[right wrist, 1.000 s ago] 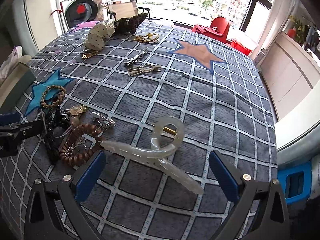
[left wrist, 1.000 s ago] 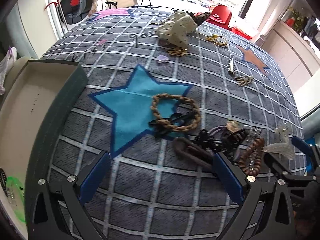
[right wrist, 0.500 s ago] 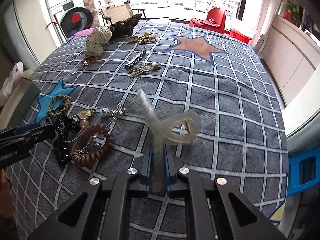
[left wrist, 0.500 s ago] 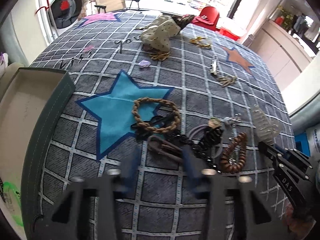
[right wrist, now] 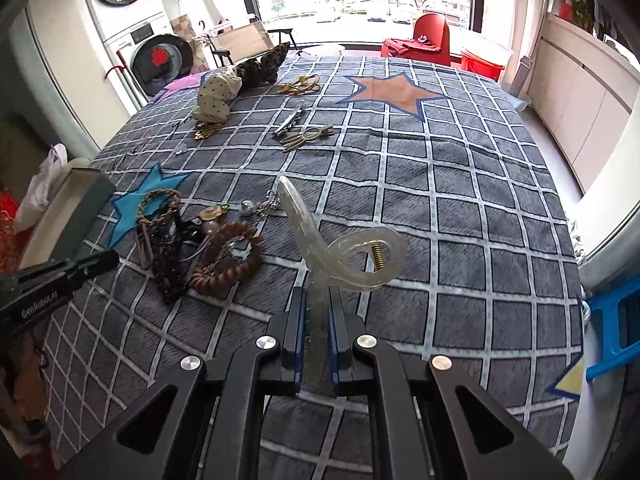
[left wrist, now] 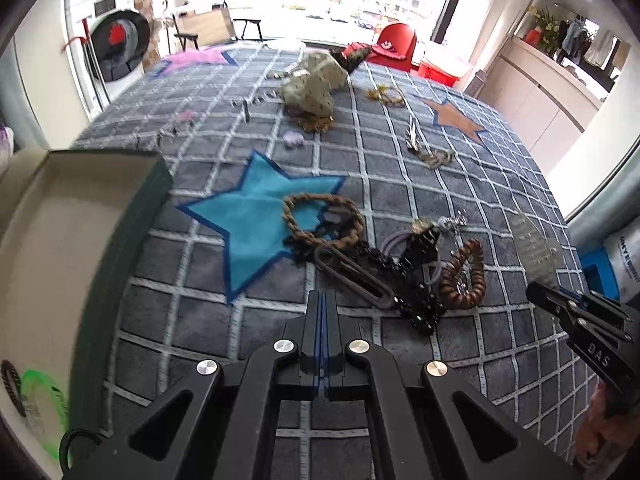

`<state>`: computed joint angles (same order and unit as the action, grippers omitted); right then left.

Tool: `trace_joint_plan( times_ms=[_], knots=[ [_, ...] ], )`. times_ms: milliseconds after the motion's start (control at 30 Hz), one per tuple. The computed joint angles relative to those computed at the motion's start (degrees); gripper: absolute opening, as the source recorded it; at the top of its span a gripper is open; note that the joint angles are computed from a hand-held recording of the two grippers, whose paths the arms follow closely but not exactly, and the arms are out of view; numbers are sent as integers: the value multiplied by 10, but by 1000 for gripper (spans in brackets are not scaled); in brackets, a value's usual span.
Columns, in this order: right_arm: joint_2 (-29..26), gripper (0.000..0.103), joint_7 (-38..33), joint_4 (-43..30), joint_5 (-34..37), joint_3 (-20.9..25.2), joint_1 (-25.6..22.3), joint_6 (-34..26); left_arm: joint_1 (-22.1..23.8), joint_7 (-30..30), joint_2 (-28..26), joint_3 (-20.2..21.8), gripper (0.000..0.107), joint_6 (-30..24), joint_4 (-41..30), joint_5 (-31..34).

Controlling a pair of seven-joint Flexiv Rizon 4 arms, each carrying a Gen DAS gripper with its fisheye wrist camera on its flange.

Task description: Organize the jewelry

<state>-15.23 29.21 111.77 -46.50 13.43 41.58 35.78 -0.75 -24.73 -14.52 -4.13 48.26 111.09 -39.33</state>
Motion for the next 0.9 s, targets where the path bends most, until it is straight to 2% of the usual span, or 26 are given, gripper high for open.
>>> trace_joint_plan(
  times_ms=[167,267,400,433,467,500,533,600,700,900],
  knots=[
    [1,10,10,0,-5,0,2,-2,-1,-65,-29,3,2,-29,-46,39],
    [2,10,11,0,-7,1,3,-1,-1,-63,-39,-6,2,-13,-50,36],
    [4,10,19,3,-11,2,4,1,-3,-85,-61,-10,4,-26,-77,52],
    [5,10,20,3,-12,2,4,1,-2,-83,-64,-14,27,-18,-79,47],
    [6,10,21,4,-13,3,4,2,-3,-90,-66,-13,78,-20,-84,53],
    [7,10,23,5,-14,3,4,3,-4,-95,-68,-14,98,-12,-85,54],
    [7,10,24,6,-14,3,4,3,-5,-86,-63,-19,103,21,-73,38],
    [9,10,29,8,-17,3,4,4,-4,-71,-60,-24,103,27,-70,39],
    [9,10,31,8,-19,4,3,6,-14,-65,-62,-23,103,72,-63,54],
    [12,10,35,7,-26,6,6,4,-14,-101,-92,-27,103,77,-98,77]
  ],
)
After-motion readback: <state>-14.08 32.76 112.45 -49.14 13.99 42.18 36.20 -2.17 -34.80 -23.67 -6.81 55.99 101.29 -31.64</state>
